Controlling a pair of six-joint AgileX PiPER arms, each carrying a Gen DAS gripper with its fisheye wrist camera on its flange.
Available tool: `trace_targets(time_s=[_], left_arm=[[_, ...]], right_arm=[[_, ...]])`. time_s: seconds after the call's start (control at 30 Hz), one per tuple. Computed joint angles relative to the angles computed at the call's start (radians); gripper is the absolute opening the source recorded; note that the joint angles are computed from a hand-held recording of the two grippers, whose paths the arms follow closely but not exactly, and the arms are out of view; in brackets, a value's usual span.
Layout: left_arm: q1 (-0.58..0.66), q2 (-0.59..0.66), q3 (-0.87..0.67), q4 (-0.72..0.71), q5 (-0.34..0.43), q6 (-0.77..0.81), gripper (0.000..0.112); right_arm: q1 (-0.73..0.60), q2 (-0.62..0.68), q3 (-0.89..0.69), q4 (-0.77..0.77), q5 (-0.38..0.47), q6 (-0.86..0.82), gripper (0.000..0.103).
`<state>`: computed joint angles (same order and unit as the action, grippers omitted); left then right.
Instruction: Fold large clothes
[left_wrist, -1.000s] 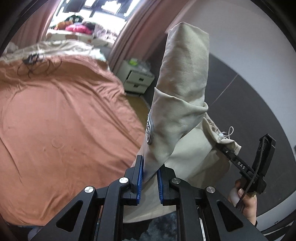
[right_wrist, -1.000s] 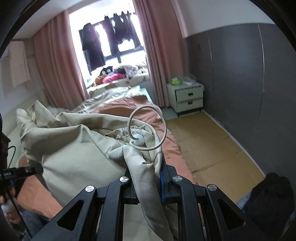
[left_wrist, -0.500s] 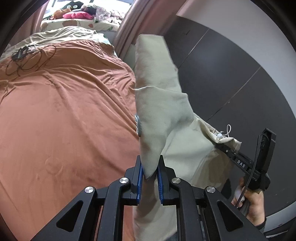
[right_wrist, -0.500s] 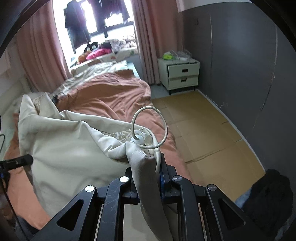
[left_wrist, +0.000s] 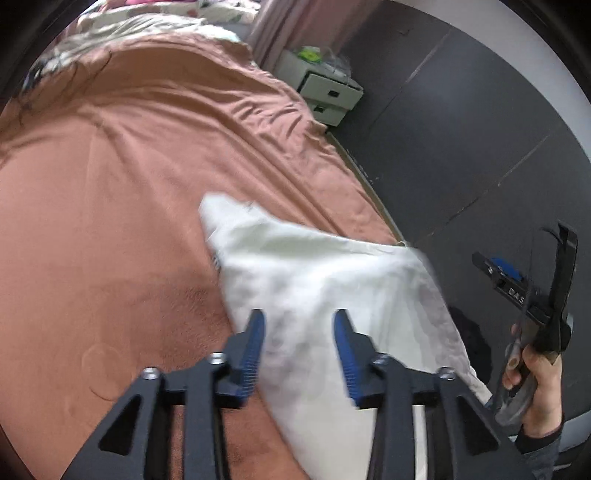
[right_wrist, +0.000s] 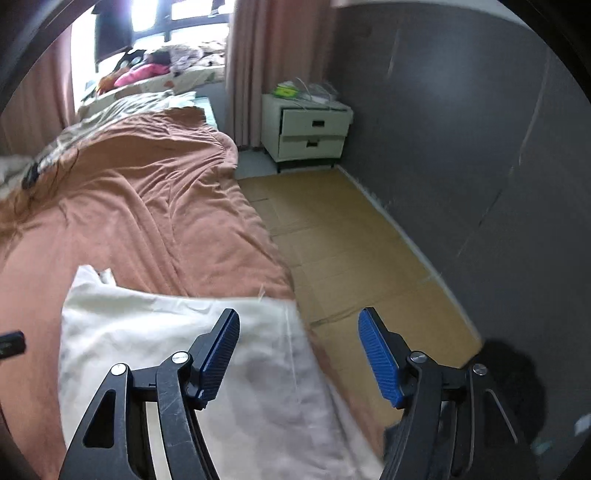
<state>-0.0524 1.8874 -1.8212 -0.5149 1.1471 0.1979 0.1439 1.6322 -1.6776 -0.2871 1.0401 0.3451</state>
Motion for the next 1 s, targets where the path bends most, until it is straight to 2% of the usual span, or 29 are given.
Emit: trace_targets(time_s=[0.03,0.13,0.4,0.5,0.57,0.67,0.73,0.77,0.8,0.83,0.87,0.9,1.0], left_arm=[[0.009,-0.011,0.035,0.002,-0.017,0.009,0.047],[0.031,-0.010,0.079,-0.016,-0.004,0.047,0.047],[0.022,-0.108,0.315,-0.050,-0.025,0.111,0.047],[-0.003,-0.149,0.393,-0.049,-0.036,0.126,0.047],[-0.019,-0.163,0.425,-0.047,-0.042,0.129,0.047],[-0.037,-0.184,0.478,-0.052,-0.051,0.131,0.047],[-0.048,-0.204,0.518,-0.059,-0.066,0.138,0.047],[-0.053,-0.206,0.525,-0.059,-0.073,0.137,0.048],[-0.058,-0.214,0.539,-0.058,-0.077,0.137,0.048],[-0.062,-0.221,0.549,-0.058,-0.077,0.135,0.049],[-0.064,-0.226,0.557,-0.057,-0.077,0.131,0.051],[-0.069,-0.229,0.563,-0.057,-0.082,0.128,0.052],[-0.083,-0.243,0.583,-0.062,-0.092,0.128,0.052]], right_arm=[[-0.017,-0.029,0.039,0.031,-0.013,-0.009,0.066],[-0.068,-0.101,0.139,0.068,-0.010,0.006,0.066],[-0.275,-0.458,0.531,0.253,-0.029,-0.071,0.066],[-0.409,-0.596,0.663,0.356,-0.005,-0.143,0.066],[-0.562,-0.680,0.749,0.499,0.033,-0.254,0.066],[-0.735,-0.754,0.863,0.675,0.075,-0.399,0.066],[-0.773,-0.762,0.923,0.733,0.067,-0.442,0.066],[-0.789,-0.756,0.951,0.762,0.053,-0.458,0.058],[-0.788,-0.742,0.971,0.782,0.031,-0.463,0.044],[-0.811,-0.723,0.992,0.820,0.015,-0.498,0.036],[-0.857,-0.699,1.012,0.895,0.009,-0.567,0.023],[-0.865,-0.686,1.024,0.934,-0.004,-0.595,0.018],[-0.877,-0.675,1.030,0.976,-0.052,-0.635,0.014]])
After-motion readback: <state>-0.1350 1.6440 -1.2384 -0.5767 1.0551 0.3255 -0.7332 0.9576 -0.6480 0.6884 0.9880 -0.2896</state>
